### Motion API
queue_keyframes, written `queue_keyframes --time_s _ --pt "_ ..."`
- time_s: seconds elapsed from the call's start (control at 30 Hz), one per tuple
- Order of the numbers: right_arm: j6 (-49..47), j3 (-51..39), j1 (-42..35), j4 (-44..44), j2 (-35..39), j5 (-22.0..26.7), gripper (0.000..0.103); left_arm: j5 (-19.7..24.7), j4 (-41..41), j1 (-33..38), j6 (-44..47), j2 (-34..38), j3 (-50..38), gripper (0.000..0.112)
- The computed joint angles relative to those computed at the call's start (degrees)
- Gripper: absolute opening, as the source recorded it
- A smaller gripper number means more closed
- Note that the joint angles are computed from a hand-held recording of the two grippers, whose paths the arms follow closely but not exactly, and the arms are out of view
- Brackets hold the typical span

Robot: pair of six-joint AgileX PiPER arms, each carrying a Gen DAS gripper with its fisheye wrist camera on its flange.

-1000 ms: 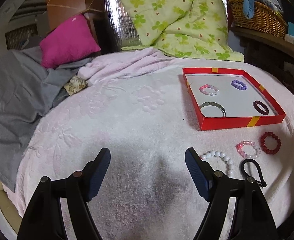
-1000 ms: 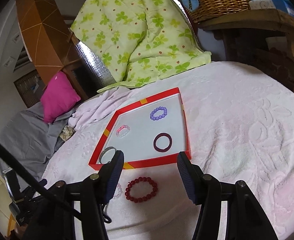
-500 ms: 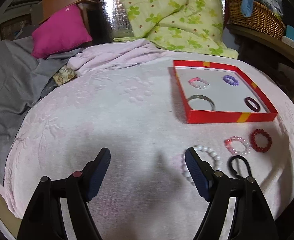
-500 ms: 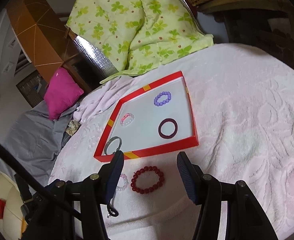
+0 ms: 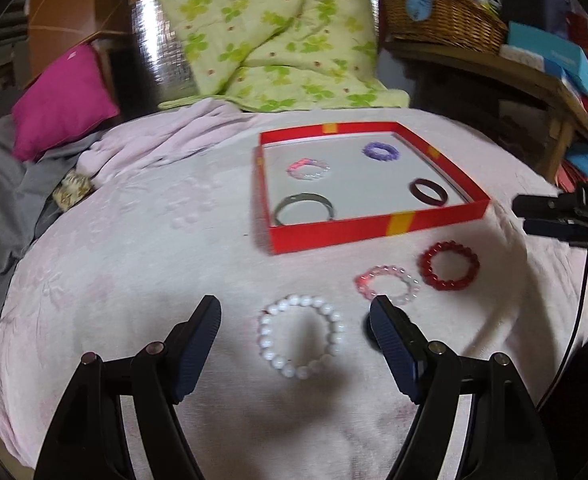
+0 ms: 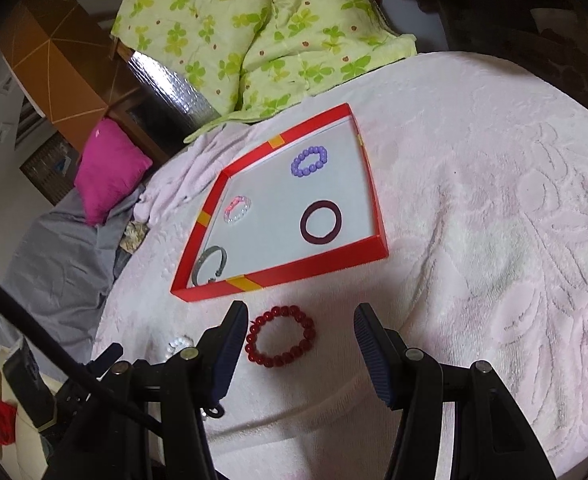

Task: Organize jewelry
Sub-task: 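Move the left tool to the black hair tie and grasp it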

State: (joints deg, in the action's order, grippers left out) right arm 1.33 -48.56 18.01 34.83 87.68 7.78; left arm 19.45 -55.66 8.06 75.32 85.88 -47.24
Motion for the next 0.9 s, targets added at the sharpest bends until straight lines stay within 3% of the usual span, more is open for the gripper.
queue_keyframes --time_s 0.13,0.23,0.37,0.7,0.9 --pt "2.79 -0.20 -0.47 -2.71 0.40 0.50 0.060 -1.06 1.96 -1.90 -1.66 -0.03 0.56 0.078" --pt "2.00 -0.28 -0.78 -1.46 0.54 1.02 0.060 0.91 1.24 -1.77 -1.17 -0.30 0.55 0.078" --pt "6.34 -0.74 -0.49 -6.04 0.78 1.45 0.060 2.88 0.70 -2.34 -0.77 -0.70 0.91 0.078" --pt "9.28 -1.09 -0.21 -8.31 1.37 1.58 0.060 1.09 5.55 -6.00 -4.79 -0.55 2.09 0.078" --pt "9.32 -1.07 -0.22 -8.23 1.36 1.56 0.060 -2.58 9.42 -9.43 -7.73 -0.87 3.71 0.078"
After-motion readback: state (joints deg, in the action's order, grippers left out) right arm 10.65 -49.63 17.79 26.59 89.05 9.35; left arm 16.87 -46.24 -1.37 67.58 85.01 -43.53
